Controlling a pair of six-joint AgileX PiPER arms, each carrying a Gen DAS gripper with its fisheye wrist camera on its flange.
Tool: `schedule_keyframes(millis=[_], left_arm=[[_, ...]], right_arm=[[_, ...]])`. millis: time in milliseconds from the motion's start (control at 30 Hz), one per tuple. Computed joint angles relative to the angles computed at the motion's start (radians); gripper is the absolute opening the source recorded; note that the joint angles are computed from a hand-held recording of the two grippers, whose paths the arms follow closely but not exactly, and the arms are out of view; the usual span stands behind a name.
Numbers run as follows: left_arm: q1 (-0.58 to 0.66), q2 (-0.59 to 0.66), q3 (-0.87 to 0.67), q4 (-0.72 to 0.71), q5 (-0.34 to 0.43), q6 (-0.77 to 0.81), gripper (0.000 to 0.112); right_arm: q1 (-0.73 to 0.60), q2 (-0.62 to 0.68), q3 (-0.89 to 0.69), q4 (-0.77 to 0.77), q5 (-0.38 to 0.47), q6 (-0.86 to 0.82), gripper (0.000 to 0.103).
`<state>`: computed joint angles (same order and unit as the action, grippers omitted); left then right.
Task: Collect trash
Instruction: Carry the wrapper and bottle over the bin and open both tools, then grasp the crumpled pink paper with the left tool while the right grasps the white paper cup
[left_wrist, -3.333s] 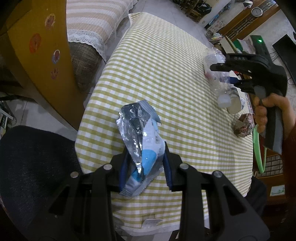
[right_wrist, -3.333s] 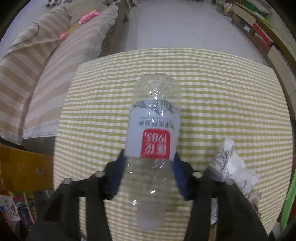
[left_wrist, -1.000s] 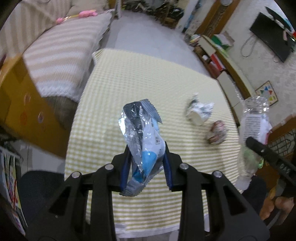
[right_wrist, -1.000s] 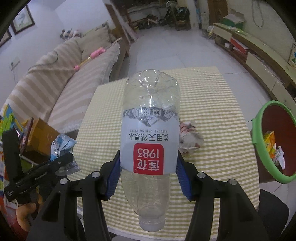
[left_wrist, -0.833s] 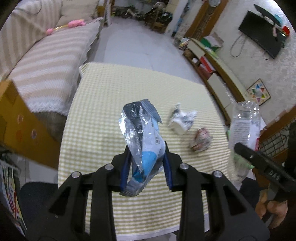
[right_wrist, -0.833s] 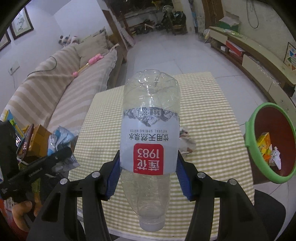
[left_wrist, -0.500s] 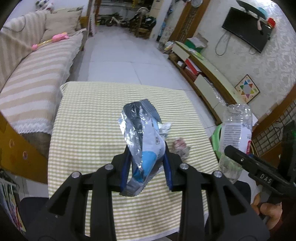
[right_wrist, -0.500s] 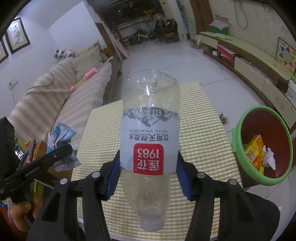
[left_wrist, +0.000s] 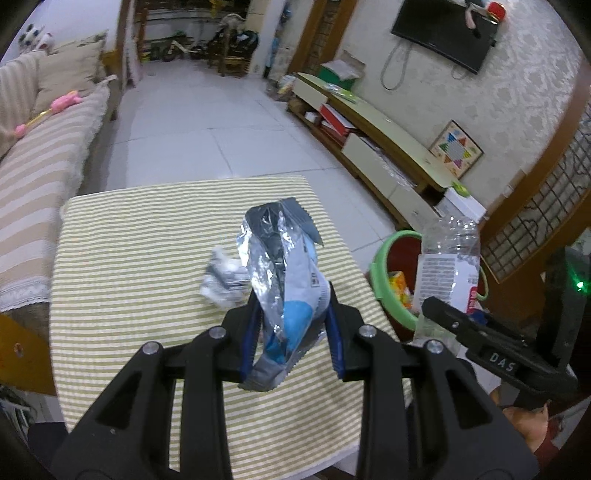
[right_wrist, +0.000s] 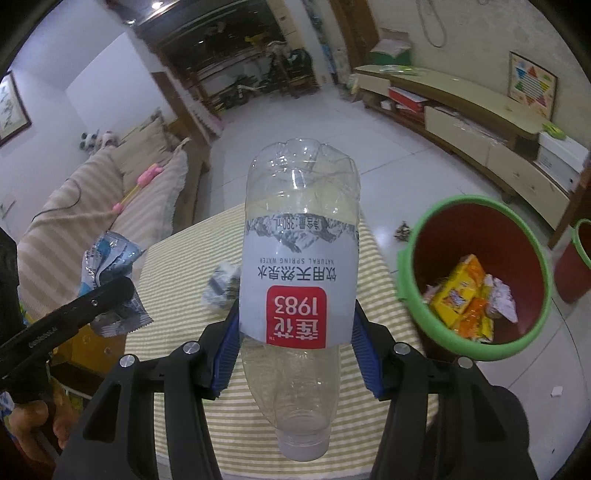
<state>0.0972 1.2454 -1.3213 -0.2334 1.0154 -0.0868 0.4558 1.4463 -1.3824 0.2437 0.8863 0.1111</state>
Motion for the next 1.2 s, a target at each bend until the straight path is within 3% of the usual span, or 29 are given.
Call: schedule_keyframes(millis=[367,600,667,700,733,767,933,1033,1200], left_arm=[[-0.275,0.277,-0.176,-0.059,-0.071,-0.030,0.030],[-0.402,0.542,-0.491,-0.075,-0.004,-0.037,0.031],[-0.419,0.614,-0.599,-0.077,0.038,-0.031,0.037],[-0.427,0.642,-0.643,-0.071,0.054,-0.028,0.049],[-0.435,0.663,-0.680,-0.058,0.068,-0.030,0.065],[-0.443,0.671,-0.698,-0.037,0.065,-0.040,0.070],[-0.399,0.572,-0.545,-0.048,-0.002,-0.020,0.078],[-0.350,0.463,-0.358,0.017,-0.070,-0.028,0.082],[-0.210,0.335,-0.095,0.159,-0.116,-0.095,0.082]], right_arm=[[-0.336,0.000,0.055,0.096,0.019,-0.146,0.053],[-0.469,0.111,-0.023,0.171,0.012,-0.202,0.054],[-0.488,0.144,-0.046,0.174,-0.002,-0.195,0.056],[-0.499,0.158,-0.055,0.175,-0.010,-0.194,0.058],[-0.504,0.171,-0.067,0.168,-0.016,-0.183,0.068],[-0.509,0.185,-0.082,0.150,-0.018,-0.161,0.076],[-0.519,0.179,-0.088,0.124,-0.019,-0.132,0.076],[-0.492,0.141,-0.047,0.119,-0.020,-0.139,0.077],[-0.436,0.112,0.016,0.143,-0.025,-0.142,0.080]])
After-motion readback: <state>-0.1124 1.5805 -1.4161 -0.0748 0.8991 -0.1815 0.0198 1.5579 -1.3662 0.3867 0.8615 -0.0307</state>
